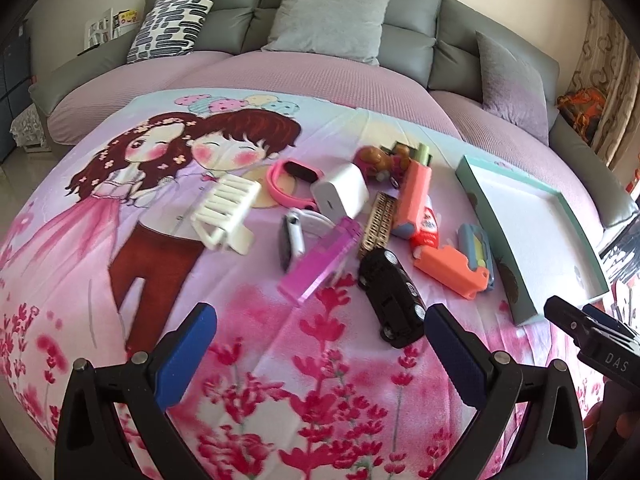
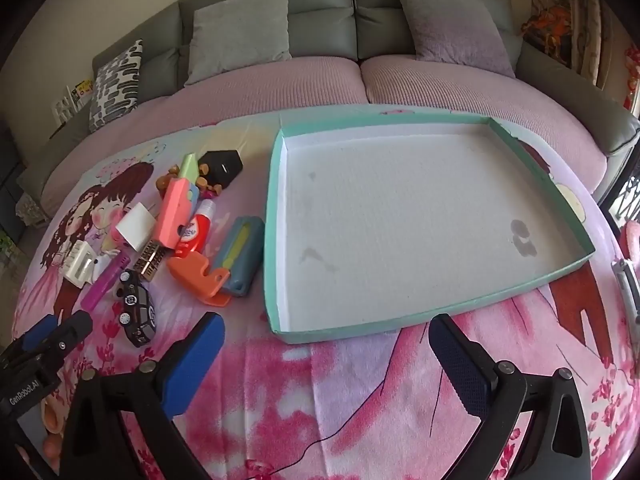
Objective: Organize rigid objects
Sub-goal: 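Grasp the cream slotted holder with the left tool while the right tool grasps the black toy car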
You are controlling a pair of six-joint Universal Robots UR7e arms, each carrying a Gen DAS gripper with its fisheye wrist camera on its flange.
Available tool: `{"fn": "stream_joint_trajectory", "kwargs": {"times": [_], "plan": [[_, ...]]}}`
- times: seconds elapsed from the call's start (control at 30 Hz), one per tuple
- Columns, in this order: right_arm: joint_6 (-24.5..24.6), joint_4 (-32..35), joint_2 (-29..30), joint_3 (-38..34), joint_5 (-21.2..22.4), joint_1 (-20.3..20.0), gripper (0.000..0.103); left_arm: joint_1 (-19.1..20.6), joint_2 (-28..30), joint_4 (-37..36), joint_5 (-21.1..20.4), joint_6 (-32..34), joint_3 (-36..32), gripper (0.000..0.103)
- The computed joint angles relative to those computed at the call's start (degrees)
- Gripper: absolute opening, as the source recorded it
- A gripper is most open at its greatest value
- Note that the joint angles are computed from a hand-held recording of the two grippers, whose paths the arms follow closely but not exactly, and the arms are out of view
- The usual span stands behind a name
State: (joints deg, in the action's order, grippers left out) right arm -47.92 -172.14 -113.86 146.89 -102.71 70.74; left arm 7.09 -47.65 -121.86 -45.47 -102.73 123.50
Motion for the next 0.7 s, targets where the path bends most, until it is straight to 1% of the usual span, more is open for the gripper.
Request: {"fn": "stream_joint_trajectory", "kwargs": {"times": [0.13,0.2,0.27,0.3,0.33,0.37,0.4,0.53,0.57,0.63,0.67,0.7], "plan": [[-0.94,1.81,-0.66,0.49,2.24,1.28,0.103,-0.57,-4.11,7.32,0.64,-6.18,1.09,0.103],[-0.74,2.95,-0.10,0.51,1.84,2.88,0.103,-0.64,-5.71,11.39,0.66,-8.70,1.33,0.103],[-0.23,3.85,0.80,0.43,1.43,4.65,0.103,-0.17,-7.06,13.97,0.14,-10.07,1.44,0.103],[1.03,5.19,1.49,-0.15,-0.18,6.38,0.103,0.32,-7.83,14.59,-0.21,-10.18,1.52,0.103],[4.04,8.93,1.36,-0.71,-2.76,8.61,0.103,0.83,-8.44,14.71,-0.35,-9.77,1.60,0.103],[4.99,10.27,1.78,-1.28,-2.94,9.34,0.103,1.52,-9.19,14.67,-0.36,-8.82,1.63,0.103],[5.17,9.74,2.16,-1.14,-0.72,8.84,0.103,2.36,-9.76,14.99,-0.27,-7.33,1.27,0.103],[8.14,11.45,4.66,-2.52,-1.12,11.13,0.103,5.49,-9.90,19.74,1.38,-0.62,-2.37,0.103],[11.27,13.89,4.49,-3.23,0.38,12.47,0.103,6.26,-10.06,20.04,1.84,1.40,-3.02,0.103],[13.11,14.25,6.90,-4.12,-1.10,14.43,0.103,7.36,-10.09,21.16,2.26,3.08,-4.22,0.103],[13.16,12.61,8.58,-3.92,-2.63,15.39,0.103,7.98,-9.91,22.08,1.92,3.64,-5.02,0.103],[13.61,12.27,9.53,-3.95,-3.15,16.04,0.103,8.46,-9.74,22.53,1.54,3.70,-5.47,0.103]]}}
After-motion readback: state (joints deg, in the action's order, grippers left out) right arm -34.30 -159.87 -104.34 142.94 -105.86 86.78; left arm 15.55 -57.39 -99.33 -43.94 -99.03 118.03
